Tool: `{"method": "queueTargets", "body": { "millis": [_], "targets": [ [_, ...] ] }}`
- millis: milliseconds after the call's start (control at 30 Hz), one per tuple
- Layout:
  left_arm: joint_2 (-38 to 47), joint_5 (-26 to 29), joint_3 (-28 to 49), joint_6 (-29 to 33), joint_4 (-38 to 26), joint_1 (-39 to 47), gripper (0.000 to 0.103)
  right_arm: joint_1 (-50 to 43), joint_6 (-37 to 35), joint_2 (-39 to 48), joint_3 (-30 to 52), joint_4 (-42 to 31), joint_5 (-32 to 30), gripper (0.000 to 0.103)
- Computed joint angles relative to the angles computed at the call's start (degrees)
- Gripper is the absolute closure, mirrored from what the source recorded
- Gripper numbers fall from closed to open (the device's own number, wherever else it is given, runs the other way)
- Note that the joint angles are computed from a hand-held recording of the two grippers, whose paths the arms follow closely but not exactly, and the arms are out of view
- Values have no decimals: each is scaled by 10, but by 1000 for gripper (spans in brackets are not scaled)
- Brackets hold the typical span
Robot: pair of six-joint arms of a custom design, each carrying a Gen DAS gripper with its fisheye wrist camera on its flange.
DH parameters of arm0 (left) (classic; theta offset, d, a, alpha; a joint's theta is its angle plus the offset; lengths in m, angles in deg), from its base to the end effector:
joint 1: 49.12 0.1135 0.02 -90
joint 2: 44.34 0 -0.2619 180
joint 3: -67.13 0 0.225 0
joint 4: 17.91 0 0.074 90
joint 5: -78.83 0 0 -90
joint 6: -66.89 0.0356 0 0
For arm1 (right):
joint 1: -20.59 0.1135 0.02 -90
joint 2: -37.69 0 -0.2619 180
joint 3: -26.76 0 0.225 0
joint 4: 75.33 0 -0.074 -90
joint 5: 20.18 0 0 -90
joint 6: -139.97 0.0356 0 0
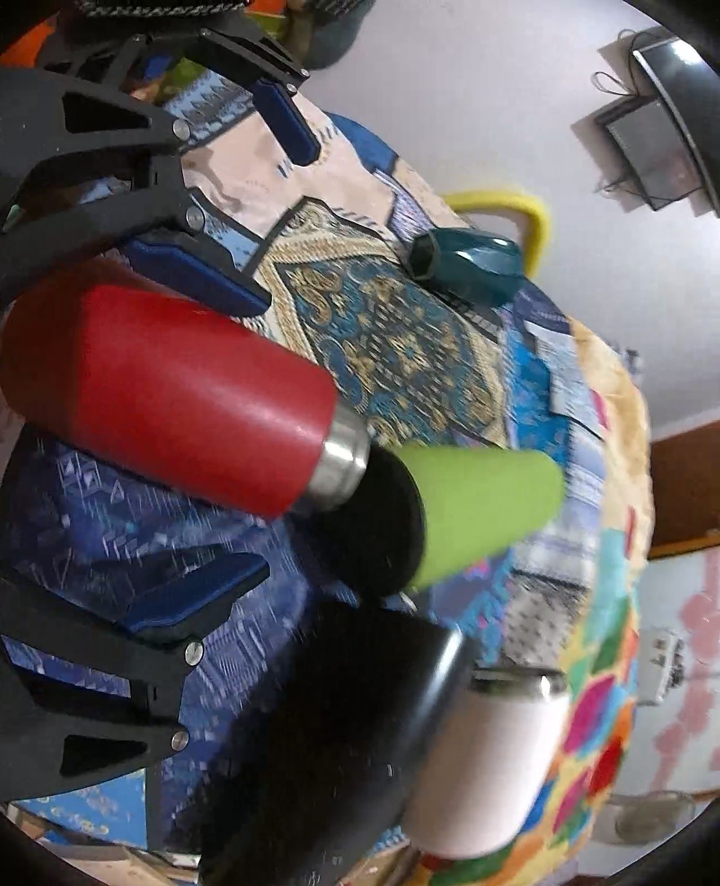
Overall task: Flip cup upright
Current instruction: 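Rotate the held red bottle with the right tool until its opening faces up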
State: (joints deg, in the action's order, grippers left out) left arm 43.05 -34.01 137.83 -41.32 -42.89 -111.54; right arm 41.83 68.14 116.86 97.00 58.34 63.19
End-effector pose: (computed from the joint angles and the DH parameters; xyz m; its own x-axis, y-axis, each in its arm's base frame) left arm 0.1527 -0.2625 0.2395 -0.5057 0.3461 -0.7902 0.5522 0.8336 0.0117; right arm 0.2365 0.0964 0.2459 -0.8591 -0.0016 -0.5119 -0.1613 0.9499 0.2678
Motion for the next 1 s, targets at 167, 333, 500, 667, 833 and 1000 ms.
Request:
{"method": "queueTargets", "body": {
  "millis": [167,333,500,667,833,1000],
  "targets": [
    [-19,1,-22,-10,5,14,26,38,-9,17,24,-31,27,35],
    [-34,0,-31,-19,6,20,26,67,-2,-20,-2,-21,66,43],
    [-51,-10,-28,-24,0,17,26,77,-2,-62,-18,-18,84,44],
    [-58,-24,-12,-29,-11,9,26,93,2,-124,-25,-27,109,44],
    [-64,-43,2,-34,-18,-2,20,102,2,-161,-32,-18,136,44],
    [-66,-46,10,-37,-18,-7,17,94,-1,-157,-31,5,135,44]
  ]
}}
